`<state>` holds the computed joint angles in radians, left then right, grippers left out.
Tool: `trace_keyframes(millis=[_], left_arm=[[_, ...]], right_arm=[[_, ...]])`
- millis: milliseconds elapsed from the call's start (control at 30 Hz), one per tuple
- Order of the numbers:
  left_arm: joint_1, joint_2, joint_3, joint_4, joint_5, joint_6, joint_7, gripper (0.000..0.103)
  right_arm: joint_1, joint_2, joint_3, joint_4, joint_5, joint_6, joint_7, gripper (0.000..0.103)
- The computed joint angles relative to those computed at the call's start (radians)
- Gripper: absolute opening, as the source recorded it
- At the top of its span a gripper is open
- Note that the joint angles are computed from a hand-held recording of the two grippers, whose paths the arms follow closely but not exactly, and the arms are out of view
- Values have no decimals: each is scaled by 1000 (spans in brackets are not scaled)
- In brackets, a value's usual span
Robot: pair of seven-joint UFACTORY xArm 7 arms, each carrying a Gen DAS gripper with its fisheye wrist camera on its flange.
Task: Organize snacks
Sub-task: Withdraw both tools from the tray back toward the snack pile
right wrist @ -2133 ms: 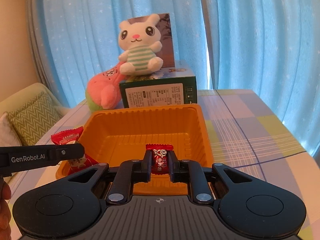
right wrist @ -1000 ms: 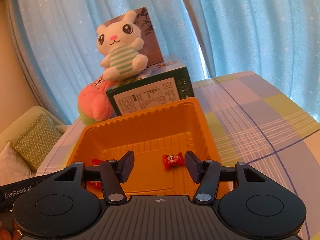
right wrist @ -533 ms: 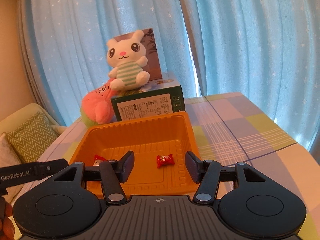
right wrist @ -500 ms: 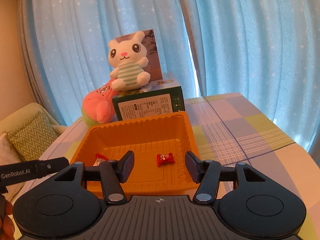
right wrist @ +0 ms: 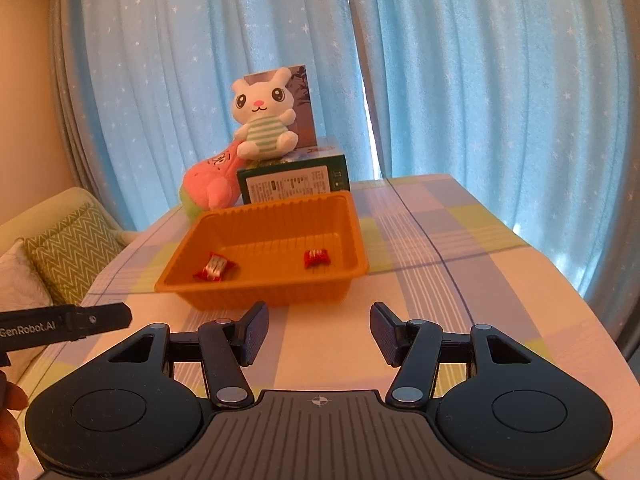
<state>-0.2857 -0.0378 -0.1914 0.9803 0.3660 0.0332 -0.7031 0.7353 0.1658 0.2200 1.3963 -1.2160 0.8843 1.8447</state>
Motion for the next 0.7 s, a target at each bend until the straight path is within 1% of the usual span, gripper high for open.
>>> trace_keyframes(millis=[33, 133, 200, 300, 367, 467, 533, 633, 700], left_arm=[[-9, -28, 0, -33, -20, 3, 14, 59], [-1, -108, -27, -117, -30, 20, 16, 59], [-27, -158, -20, -173, -90, 24, 65, 60], [-30, -217, -38, -236, -131, 35, 111, 60], [-61, -246, -25, -271, -177, 39, 161, 60], [-87, -272, -19, -305, -220, 52, 229, 60], [-117, -282, -2, -324, -259, 63, 276, 60], [-127, -290, 2, -339, -299, 80, 316, 60], [-117, -295, -8, -345, -311, 90, 324, 60]], right_arm=[[11, -13, 8, -16, 6, 15, 15, 56], [32, -40, 37, -52, 36, 57, 50, 56], [45, -54, 58, -73, 69, 87, 77, 56], [62, -68, 84, -97, 108, 119, 97, 56], [71, -71, 97, -110, 130, 130, 103, 56], [76, -77, 106, -129, 172, 126, 112, 56], [78, -82, 110, -139, 189, 124, 118, 56], [78, -81, 113, -142, 202, 113, 112, 56], [78, -73, 113, -138, 209, 101, 102, 56]])
